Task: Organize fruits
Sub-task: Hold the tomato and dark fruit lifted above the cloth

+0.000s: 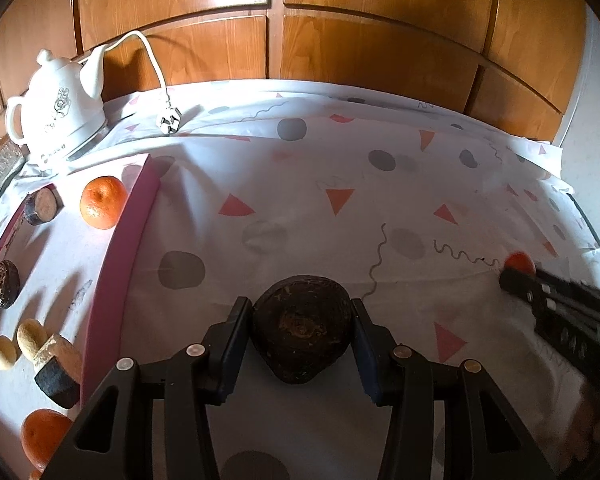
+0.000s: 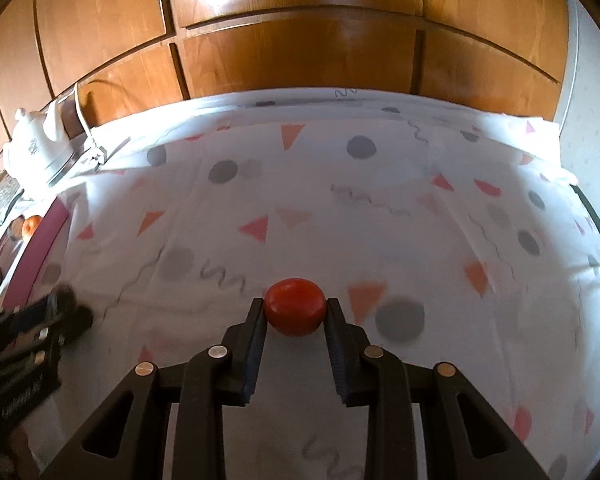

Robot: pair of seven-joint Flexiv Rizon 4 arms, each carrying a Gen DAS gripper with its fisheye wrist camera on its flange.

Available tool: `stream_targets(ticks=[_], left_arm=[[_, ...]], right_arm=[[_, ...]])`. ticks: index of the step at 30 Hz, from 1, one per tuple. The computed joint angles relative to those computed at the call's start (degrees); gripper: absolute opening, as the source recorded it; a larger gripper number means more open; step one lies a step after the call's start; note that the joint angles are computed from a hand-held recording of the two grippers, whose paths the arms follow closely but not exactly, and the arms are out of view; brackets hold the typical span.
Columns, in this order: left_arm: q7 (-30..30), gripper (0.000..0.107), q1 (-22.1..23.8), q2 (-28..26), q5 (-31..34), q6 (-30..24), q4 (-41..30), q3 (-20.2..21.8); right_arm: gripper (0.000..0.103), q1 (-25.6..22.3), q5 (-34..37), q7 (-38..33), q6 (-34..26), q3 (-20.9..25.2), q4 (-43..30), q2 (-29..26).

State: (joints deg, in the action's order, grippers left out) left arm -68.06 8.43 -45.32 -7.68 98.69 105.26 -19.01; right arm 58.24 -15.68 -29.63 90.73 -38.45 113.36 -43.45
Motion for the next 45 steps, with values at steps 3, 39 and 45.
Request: stream_targets(ticks=[3,39,45], left_arm=[[-0.03,0.049,0.13,-0.21,0.27,0.62,0.06,-0.13],[-1.61,0.049,-0.24,-1.56,2.79,3.28,-0.54,0.63],[-1.80,0.049,-0.57,-1.34,2.73,3.04,-0.46,1.01]], right_arm=[[0.029,2.12,0.31,0.41,0.56,-1.53,1.30,-0.79],[0.031,6.58,5.55,-1.46,0.65,-5.26,1.33,-3.63],[0.031,7.06,4.85,-1.20,0.20,-5.89,1.45,-3.73]])
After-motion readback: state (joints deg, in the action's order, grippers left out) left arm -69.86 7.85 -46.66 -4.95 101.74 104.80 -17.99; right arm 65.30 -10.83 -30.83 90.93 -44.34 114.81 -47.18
